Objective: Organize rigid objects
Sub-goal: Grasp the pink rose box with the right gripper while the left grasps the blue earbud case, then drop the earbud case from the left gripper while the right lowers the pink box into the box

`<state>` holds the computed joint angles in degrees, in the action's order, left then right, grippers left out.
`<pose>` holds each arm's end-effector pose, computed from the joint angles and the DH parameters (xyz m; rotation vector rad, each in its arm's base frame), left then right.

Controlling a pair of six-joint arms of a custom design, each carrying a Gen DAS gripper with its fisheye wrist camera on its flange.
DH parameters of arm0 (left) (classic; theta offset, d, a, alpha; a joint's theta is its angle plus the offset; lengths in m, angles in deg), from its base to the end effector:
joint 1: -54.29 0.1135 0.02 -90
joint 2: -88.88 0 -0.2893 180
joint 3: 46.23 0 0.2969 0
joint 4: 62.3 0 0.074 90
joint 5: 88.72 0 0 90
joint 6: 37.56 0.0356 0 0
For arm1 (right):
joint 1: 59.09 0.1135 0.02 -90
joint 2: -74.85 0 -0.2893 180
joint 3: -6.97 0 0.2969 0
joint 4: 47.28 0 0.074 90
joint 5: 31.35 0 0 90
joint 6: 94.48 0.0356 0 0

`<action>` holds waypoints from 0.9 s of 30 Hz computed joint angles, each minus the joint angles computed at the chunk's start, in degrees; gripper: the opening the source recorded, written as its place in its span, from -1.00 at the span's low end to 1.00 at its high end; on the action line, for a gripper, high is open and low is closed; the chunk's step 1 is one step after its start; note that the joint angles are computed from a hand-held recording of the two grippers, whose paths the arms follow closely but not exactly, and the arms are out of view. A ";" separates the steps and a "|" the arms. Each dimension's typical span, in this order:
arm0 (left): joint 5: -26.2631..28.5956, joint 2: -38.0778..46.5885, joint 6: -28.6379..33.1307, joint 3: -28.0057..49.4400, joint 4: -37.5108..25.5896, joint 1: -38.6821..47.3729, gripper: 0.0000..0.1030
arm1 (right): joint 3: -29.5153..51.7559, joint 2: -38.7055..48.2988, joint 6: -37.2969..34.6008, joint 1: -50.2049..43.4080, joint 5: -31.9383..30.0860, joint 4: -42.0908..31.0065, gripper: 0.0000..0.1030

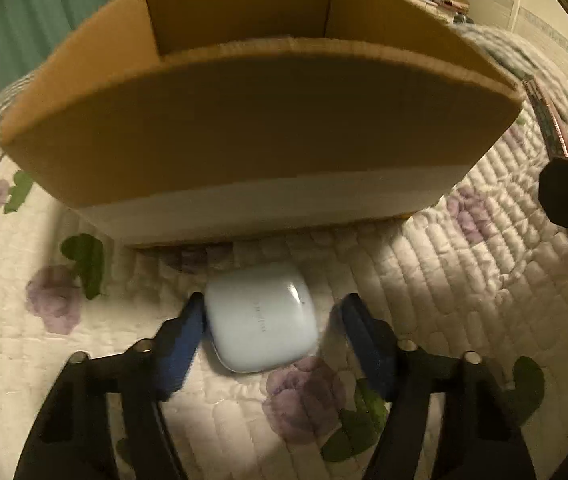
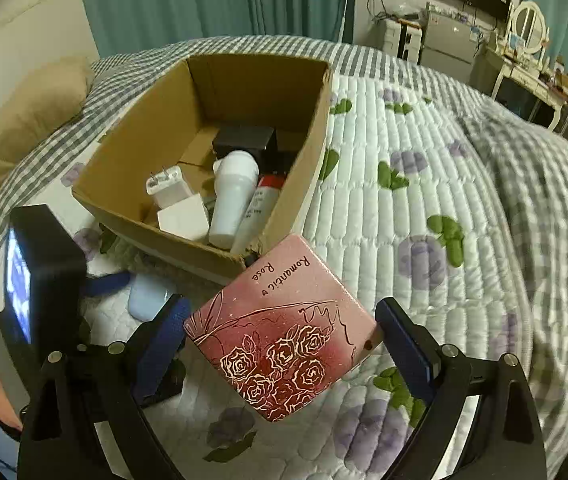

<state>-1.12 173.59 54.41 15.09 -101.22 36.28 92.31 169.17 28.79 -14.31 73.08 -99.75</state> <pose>0.3017 -0.0965 0.1867 0.4474 2.6192 -0.0363 0.2809 0.2662 0.2603 -0.1771 2.5907 0.1605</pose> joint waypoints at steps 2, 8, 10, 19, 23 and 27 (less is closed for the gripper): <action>1.52 -1.01 1.12 -0.81 0.45 0.10 -0.01 | -0.79 -0.05 0.21 -0.19 -0.71 0.61 0.82; 3.59 -5.86 0.88 -3.34 -0.33 0.83 -0.01 | -1.98 -1.98 0.99 0.53 0.38 1.15 0.82; 4.11 -8.92 0.76 -4.42 -1.28 1.11 -0.01 | -1.85 -2.70 1.38 1.18 1.45 0.62 0.82; 9.49 -21.30 4.43 -1.23 -8.55 4.58 -0.01 | 5.78 -5.53 1.86 4.69 8.05 -5.83 0.83; 11.29 -20.37 6.32 4.56 -9.34 7.15 -0.01 | 13.09 -4.51 -0.06 5.44 10.66 -8.65 0.82; 9.22 -14.24 8.42 11.98 -7.11 8.41 -0.01 | 19.62 -1.61 -2.43 4.43 10.86 -9.14 0.83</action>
